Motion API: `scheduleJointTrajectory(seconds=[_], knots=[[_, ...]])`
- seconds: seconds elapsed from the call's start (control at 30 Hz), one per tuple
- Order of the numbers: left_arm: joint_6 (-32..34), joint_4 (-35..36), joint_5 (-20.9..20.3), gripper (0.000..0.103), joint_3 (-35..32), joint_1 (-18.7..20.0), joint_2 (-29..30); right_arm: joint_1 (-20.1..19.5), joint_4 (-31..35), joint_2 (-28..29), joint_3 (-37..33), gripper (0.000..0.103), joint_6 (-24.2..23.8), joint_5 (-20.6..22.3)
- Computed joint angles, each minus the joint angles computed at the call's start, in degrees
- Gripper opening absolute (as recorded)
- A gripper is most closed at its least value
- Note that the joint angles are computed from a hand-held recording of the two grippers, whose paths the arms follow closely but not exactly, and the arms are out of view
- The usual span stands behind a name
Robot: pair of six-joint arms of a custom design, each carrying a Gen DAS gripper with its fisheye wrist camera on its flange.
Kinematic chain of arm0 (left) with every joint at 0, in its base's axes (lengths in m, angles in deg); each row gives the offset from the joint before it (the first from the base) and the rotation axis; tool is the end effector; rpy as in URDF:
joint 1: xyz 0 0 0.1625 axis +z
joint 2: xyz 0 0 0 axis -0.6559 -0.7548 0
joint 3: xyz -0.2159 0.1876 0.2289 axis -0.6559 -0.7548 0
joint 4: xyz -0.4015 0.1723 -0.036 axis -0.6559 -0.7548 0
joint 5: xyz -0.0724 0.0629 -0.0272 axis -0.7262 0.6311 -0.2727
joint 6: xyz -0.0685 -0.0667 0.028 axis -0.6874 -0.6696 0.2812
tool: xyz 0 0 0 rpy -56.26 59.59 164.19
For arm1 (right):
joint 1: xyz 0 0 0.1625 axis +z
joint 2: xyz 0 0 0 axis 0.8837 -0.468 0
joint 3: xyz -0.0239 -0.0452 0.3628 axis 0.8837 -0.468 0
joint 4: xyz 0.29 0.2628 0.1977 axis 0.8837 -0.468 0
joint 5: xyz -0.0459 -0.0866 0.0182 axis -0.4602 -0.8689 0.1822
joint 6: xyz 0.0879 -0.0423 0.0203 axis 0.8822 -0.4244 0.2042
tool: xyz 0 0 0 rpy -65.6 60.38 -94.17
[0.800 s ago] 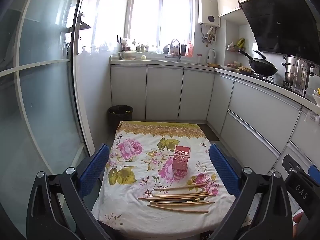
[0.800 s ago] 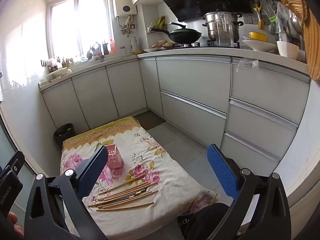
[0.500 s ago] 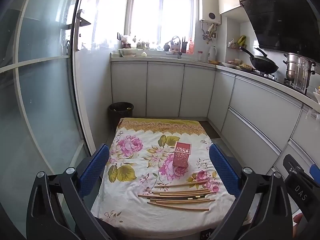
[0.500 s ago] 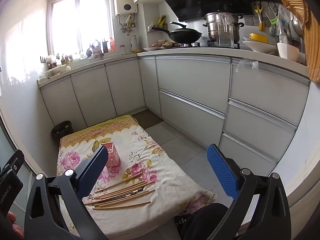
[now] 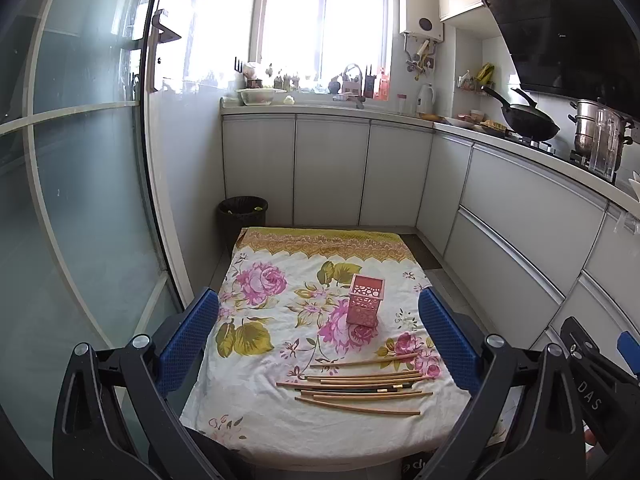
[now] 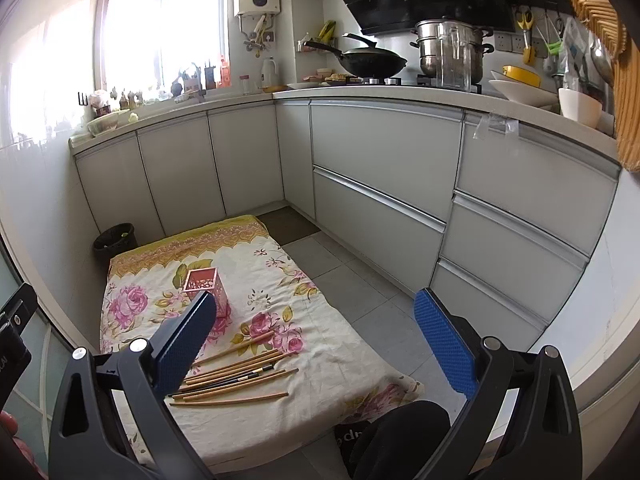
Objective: Organize utensils
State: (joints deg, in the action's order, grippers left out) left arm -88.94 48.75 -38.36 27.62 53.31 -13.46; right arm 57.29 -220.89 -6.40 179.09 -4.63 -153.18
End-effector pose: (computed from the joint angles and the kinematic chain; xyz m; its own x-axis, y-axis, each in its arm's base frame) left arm -0.5412 -0.3496 0.2101 -0.6824 -0.3959 -0.6145 0.4841 0.3851 -0.7857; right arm 0.2965 -0.4132 0.4322 -0.7208 0.0898 0.6873 -0.5542 0.5208 -0.6493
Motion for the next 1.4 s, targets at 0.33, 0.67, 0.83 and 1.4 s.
scheduleJointTrajectory(seconds=[0.33,0.67,0.83,1.4], knots=[[0.57,-1.3,-0.15,0.096,1.11,-0.08,-0.82,-0.11,0.44,-0.09,0.21,0.096,-0.15,0.23],[1.93,-3.06,-0.22,0.096,1.93,0.08,-1.33,-0.31,1.52,-0.58,0.46,0.096,0.85,0.66],[1.93,-2.95,-0.23,0.096,1.57,0.17,-1.06,-0.3,1.58,-0.52,0.46,0.096,0.83,0.77],[2.12,-3.46,-0.27,0.096,1.9,0.12,-1.09,-0.51,2.17,-0.72,0.32,0.096,1.15,1.02]])
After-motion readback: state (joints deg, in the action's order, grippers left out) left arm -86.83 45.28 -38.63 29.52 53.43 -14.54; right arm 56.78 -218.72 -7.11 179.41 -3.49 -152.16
